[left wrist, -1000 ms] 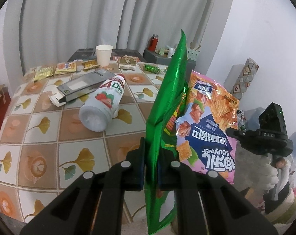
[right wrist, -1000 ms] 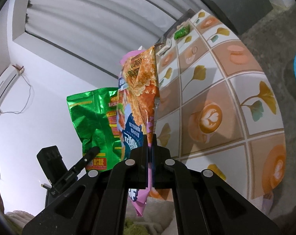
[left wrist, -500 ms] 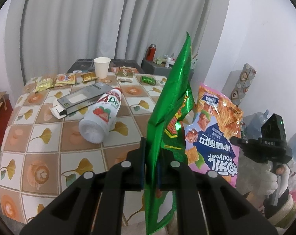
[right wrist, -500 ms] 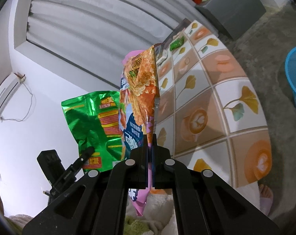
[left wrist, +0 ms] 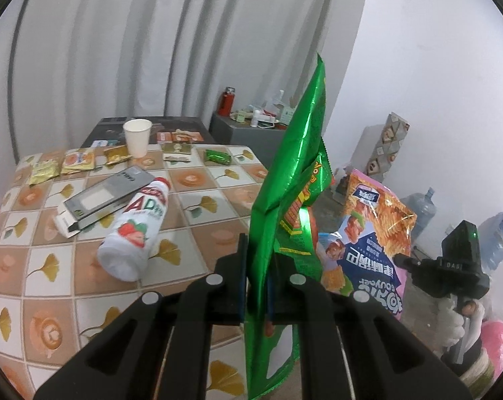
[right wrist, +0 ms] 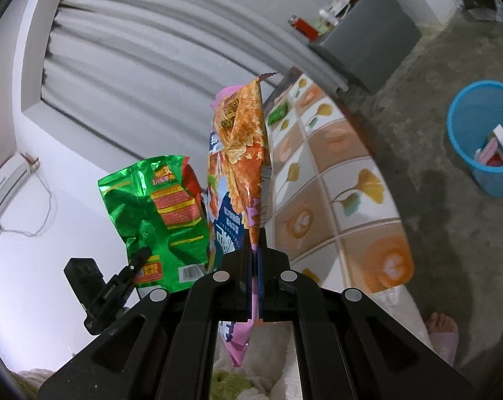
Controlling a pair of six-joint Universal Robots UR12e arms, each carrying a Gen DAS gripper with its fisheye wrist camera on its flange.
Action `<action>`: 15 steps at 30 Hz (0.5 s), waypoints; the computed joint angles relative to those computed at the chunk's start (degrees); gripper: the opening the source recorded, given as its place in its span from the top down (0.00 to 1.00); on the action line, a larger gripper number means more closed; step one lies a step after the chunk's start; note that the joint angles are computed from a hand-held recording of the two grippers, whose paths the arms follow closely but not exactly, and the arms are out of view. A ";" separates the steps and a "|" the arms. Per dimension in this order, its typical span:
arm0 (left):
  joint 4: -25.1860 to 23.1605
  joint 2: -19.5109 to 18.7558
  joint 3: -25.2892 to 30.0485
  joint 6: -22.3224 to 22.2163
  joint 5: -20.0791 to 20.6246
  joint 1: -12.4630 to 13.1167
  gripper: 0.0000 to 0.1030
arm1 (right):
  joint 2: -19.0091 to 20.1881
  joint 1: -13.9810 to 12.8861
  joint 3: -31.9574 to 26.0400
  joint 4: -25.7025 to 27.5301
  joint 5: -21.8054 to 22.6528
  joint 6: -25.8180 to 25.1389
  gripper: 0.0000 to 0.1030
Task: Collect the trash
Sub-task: 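Carry the green bag and orange chip bag over the blue wastebasket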
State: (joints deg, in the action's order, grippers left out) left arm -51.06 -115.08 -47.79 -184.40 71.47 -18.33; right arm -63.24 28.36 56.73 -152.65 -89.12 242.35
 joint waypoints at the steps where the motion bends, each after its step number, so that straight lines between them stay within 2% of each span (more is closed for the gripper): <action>1: -0.41 -0.36 0.73 0.08 -0.20 -0.15 0.92 | -0.53 0.00 0.89 -0.53 -0.42 0.34 0.99; 6: -1.16 -2.03 3.65 0.30 -0.70 -0.93 0.92 | -2.96 -0.03 4.82 -2.67 -2.06 1.68 0.99; 15: -4.95 -6.98 12.44 2.46 -2.14 -2.99 0.92 | -6.04 0.21 9.92 -6.32 -5.61 3.88 0.99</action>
State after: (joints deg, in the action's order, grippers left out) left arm -56.00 -122.06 -35.35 -181.94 69.33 -21.32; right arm -69.28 28.57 66.65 -158.97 -94.73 246.23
